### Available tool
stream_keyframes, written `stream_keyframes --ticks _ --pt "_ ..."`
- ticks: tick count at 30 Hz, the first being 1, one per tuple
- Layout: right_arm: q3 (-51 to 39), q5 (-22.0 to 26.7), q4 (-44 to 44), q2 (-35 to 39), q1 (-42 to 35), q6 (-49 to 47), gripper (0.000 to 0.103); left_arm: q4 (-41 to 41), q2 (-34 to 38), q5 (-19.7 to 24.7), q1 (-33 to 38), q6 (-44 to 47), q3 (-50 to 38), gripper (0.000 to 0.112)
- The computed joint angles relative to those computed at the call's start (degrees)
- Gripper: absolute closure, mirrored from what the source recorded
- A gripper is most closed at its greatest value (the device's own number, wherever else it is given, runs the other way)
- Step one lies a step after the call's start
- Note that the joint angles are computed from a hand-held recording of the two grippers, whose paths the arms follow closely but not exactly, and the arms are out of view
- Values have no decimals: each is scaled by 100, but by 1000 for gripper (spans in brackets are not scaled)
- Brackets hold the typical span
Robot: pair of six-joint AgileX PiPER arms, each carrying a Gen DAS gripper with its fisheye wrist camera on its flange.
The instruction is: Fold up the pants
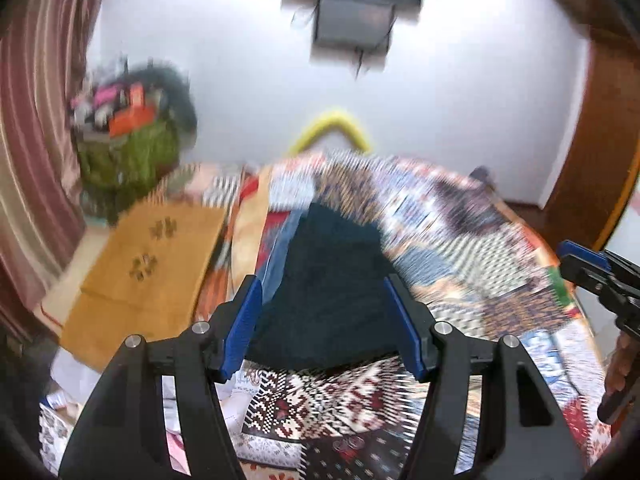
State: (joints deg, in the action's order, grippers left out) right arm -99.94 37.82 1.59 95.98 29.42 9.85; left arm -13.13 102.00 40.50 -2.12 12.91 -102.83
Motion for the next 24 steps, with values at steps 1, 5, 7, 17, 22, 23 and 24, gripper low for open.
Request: stream_keyframes --ticks 1,5,7,17,22,23,24 --pt "197 -36 -257 -328 138 166 72 -18 -450 -140 -51 56 379 50" --pt "455 92 -1246 -1093 772 869 72 156 -2032 -533 -357 -53 1556 50" --pt "632 136 -1716 -1460 1140 1256 72 205 -2818 -637 -510 -135 2064 50" --pt "1881 787 -5627 -2568 3519 4989 52 5506 -5162 -81 -3198 -4953 3657 25" --pt "2081 1605 -6744 -2583 4381 6061 23 7186 -5459 956 -4587 -6601 4030 9" --pt "2107 1728 -6926 -2554 4484 6233 16 7174 -5480 940 -4561 -6610 4067 9" --pt "2106 1963 -7100 -2553 4676 6356 11 7197 -5503 1007 -4623 -6653 4085 9"
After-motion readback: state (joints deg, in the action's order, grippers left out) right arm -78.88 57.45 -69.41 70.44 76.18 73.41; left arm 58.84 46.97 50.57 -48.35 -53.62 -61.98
